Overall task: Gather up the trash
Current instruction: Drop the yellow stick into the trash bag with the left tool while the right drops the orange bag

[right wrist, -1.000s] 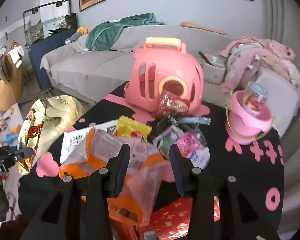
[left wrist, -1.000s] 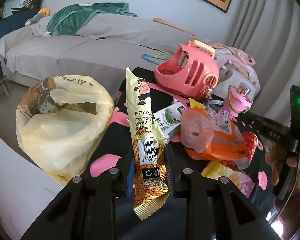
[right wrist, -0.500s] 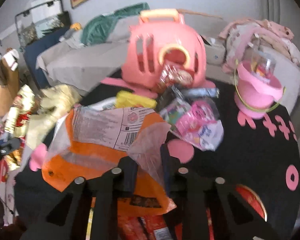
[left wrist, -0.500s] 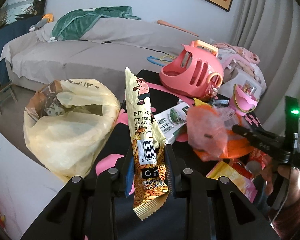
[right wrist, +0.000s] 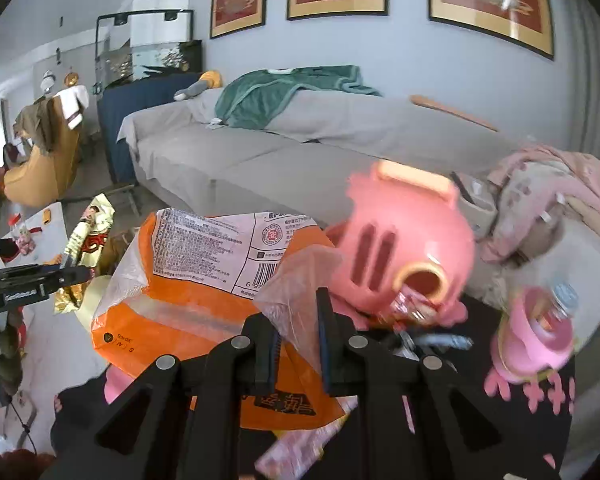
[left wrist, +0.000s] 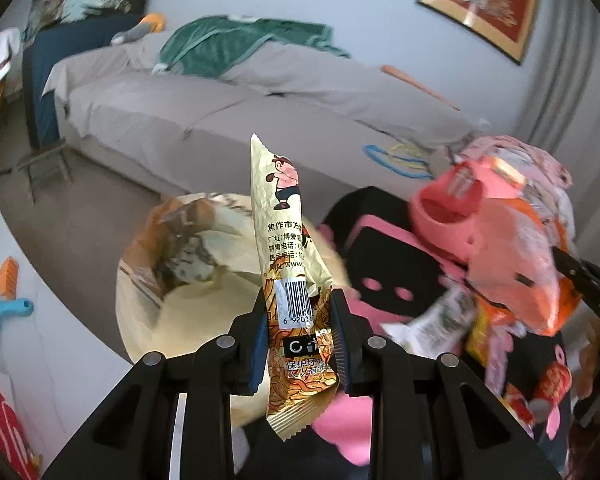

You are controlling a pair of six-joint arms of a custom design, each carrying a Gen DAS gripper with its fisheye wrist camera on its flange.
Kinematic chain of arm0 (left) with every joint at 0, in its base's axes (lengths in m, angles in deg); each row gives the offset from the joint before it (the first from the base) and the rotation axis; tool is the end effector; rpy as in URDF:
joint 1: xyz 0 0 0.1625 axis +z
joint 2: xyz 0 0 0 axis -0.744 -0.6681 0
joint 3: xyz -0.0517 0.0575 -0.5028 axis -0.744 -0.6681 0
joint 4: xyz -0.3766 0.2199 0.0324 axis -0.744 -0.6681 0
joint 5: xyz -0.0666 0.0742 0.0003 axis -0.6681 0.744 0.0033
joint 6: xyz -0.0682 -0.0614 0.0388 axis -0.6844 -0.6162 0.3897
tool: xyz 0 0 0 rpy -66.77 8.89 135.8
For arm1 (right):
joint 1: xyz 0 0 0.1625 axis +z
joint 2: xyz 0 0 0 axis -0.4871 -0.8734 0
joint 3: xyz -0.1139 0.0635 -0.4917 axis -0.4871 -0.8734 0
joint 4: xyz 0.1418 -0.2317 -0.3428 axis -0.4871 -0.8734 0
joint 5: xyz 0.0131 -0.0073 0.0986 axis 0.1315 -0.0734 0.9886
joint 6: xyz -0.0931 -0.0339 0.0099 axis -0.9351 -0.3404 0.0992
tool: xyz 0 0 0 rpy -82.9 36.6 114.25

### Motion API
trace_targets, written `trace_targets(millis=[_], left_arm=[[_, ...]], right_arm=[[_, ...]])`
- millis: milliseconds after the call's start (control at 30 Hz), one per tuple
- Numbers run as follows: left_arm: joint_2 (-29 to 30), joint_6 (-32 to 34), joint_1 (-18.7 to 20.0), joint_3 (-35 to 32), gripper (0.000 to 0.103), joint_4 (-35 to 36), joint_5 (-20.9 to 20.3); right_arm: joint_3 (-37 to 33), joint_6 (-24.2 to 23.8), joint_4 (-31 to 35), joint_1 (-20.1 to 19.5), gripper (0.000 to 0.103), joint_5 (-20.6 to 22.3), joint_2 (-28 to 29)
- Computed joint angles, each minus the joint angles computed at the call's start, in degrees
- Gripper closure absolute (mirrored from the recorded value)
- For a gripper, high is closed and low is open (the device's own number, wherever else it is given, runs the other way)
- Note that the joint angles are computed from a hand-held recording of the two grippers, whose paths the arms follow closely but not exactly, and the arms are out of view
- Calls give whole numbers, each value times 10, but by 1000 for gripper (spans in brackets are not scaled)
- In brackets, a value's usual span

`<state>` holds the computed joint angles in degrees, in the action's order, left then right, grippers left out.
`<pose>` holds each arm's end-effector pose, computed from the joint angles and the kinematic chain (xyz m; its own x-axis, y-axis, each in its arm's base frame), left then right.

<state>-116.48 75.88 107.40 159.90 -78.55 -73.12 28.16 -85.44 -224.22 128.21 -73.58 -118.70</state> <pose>-0.2719 -0.8446 0.1892 -0.8780 0.0212 -0.4782 0.3521 0.7053 -0.6153 0.2237 -0.8208 0.3058 -0.6419 -0.2541 0.7235 -0.7063 0.5633 -0.4288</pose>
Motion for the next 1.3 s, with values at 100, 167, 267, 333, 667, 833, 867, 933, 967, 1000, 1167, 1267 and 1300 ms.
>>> trace_targets(millis=[100,167,267,333,667,833,867,933,967,1000,1167,1267,1300], left_arm=[[13,-18,25,-44,69,58,-27],[23,-28,42,-73,56,94,-60],[30,-28,56,-86,48,99,-82],[27,-25,61,-81,48,87,-96],[-38,-10,55,9,46,-64,-14],[-62,-21,59,54,46,-125,17],[-65,-22,60,63,46,-136,21],[-71,-28,64,77,46,-151,21],[-74,-32,67,84,46,-155,18],[-76,-35,68,90,46,-156,16],[-81,-35,77,107,46,-159,0],[-77,-32,79,105,46,-155,-8],[-76,-32,81,102,46,-152,-8]], right_arm=[[-48,-8,29,5,89,-9,30],[-77,-16,46,7,89,-18,49],[-117,-25,69,10,89,-33,76],[-141,-27,85,13,89,-39,92],[-255,-83,174,47,89,-37,184],[-345,-162,208,66,89,-83,270],[-367,-169,232,67,89,-93,288],[-406,-154,306,67,89,-111,316],[-428,-144,345,67,89,-120,331],[-450,-137,377,66,89,-129,345],[-527,-139,479,60,90,-181,401],[-546,-112,514,55,89,-174,403],[-545,-101,524,53,89,-164,399]])
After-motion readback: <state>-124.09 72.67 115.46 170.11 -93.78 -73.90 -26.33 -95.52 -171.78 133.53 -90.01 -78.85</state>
